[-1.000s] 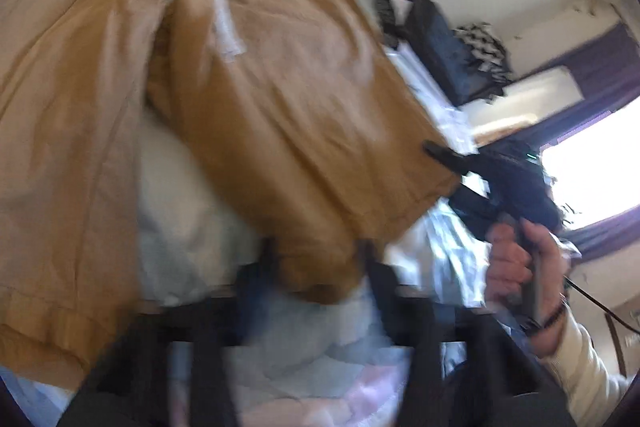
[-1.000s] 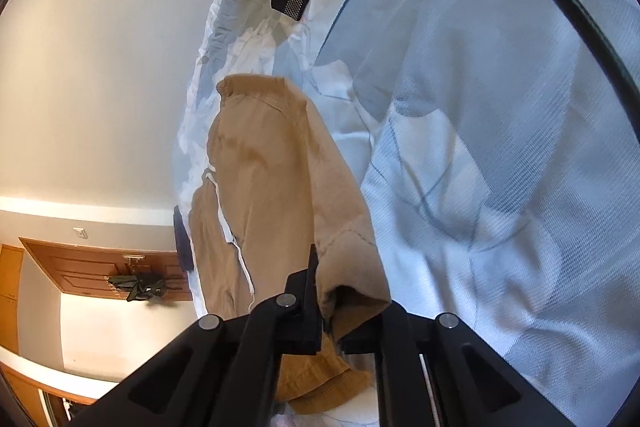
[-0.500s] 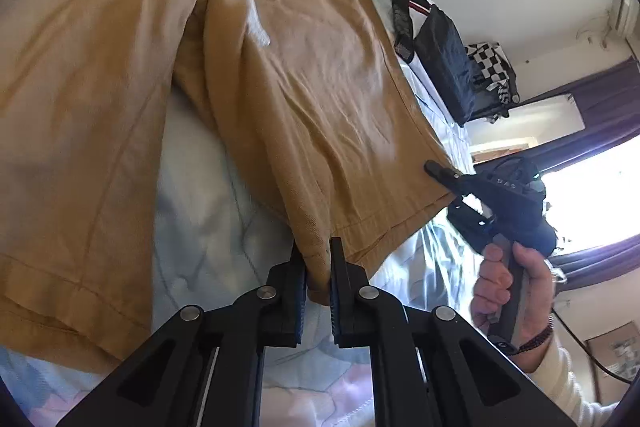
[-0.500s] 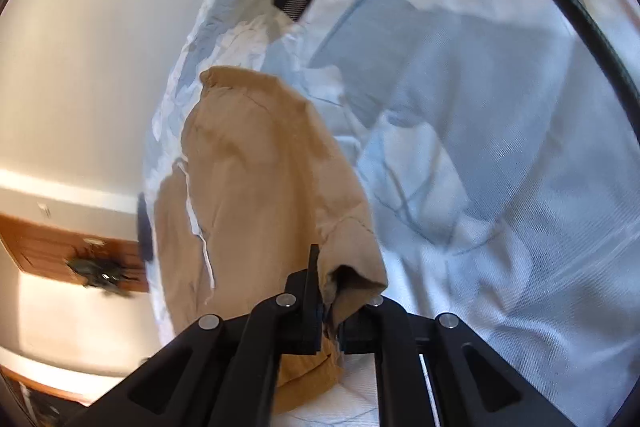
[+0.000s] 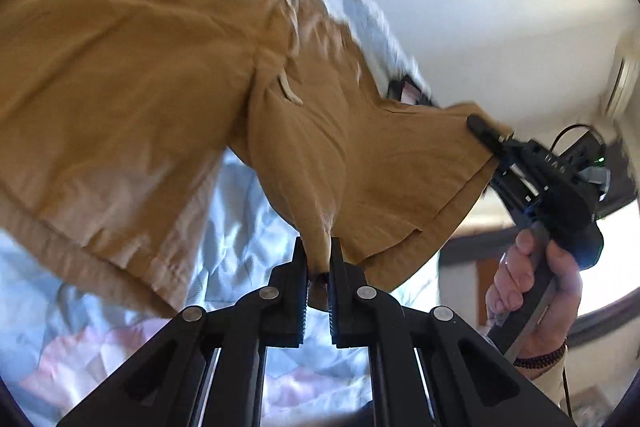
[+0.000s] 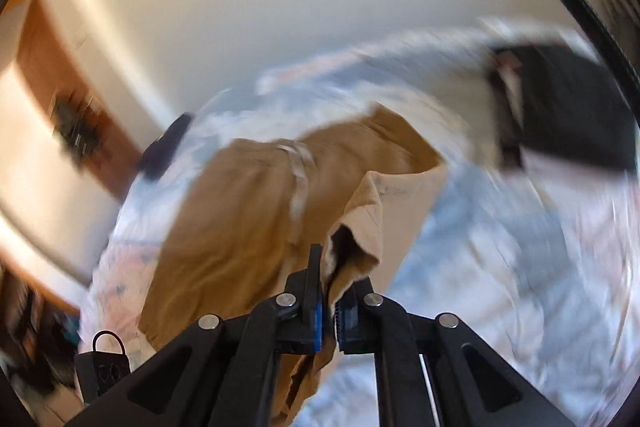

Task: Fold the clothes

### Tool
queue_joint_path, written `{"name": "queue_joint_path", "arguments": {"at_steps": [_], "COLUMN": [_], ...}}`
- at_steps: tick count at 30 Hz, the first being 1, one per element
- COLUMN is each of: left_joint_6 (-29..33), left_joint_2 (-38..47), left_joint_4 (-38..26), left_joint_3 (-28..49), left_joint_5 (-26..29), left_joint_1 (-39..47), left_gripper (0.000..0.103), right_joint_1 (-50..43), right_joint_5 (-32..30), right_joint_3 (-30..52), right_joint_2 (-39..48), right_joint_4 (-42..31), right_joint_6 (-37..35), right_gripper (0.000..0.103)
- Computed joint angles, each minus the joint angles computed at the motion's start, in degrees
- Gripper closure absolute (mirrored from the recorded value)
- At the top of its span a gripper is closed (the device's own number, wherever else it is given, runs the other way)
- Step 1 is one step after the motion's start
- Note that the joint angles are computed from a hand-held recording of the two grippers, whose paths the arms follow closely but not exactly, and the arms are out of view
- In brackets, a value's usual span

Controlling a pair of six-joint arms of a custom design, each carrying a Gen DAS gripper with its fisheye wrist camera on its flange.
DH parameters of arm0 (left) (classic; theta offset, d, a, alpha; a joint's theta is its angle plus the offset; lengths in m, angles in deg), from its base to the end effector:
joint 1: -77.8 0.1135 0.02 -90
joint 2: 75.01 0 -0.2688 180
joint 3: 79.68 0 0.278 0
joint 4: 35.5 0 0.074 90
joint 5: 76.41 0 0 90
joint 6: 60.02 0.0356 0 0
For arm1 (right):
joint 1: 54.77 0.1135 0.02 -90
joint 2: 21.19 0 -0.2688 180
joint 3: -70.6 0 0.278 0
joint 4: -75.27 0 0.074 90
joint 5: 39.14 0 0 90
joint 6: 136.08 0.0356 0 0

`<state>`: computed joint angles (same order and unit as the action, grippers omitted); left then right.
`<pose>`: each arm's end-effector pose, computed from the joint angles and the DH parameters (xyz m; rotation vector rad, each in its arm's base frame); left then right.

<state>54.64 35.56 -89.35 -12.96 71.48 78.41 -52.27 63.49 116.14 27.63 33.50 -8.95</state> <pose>0.3028 -0.0269 0.0805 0.4576 2.6239 -1.4756 0.1975 0.0008 0.2229 0.7961 2.1947 0.0843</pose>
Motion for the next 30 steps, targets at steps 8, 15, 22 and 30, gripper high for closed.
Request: {"name": "queue_joint_path", "arguments": {"at_steps": [8, 15, 22, 30], "left_joint_6": [-2.86, -16.52, -36.67, -40.94], "left_joint_2": [3.34, 5.14, 8.11, 6.91], "left_joint_4": [-3.40, 6.45, 20.64, 26.08], "left_joint_3": [0.85, -0.52, -2.92, -4.27], "left_joint_5": [7.57, 11.73, 10.59, 8.73], "left_joint_1": [7.36, 12.26, 17.09, 14.90], "left_gripper": [0.096, 0.096, 0.096, 0.096], "right_joint_1": [15.19, 22.24, 25.02, 25.75], "right_joint_5": [3.36, -3.28, -11.83, -17.31], "right_joint_3": [37.36, 63.82, 89.64, 112.44], "right_joint_2": [40.07, 67.74, 89.91, 107.81], "right_joint_4": [-0.47, -7.59, -18.28, -31.43], "right_joint_6": [-8.12, -16.71, -22.65, -22.17], "right_gripper": [0.096, 0.098, 0.098, 0.098]}}
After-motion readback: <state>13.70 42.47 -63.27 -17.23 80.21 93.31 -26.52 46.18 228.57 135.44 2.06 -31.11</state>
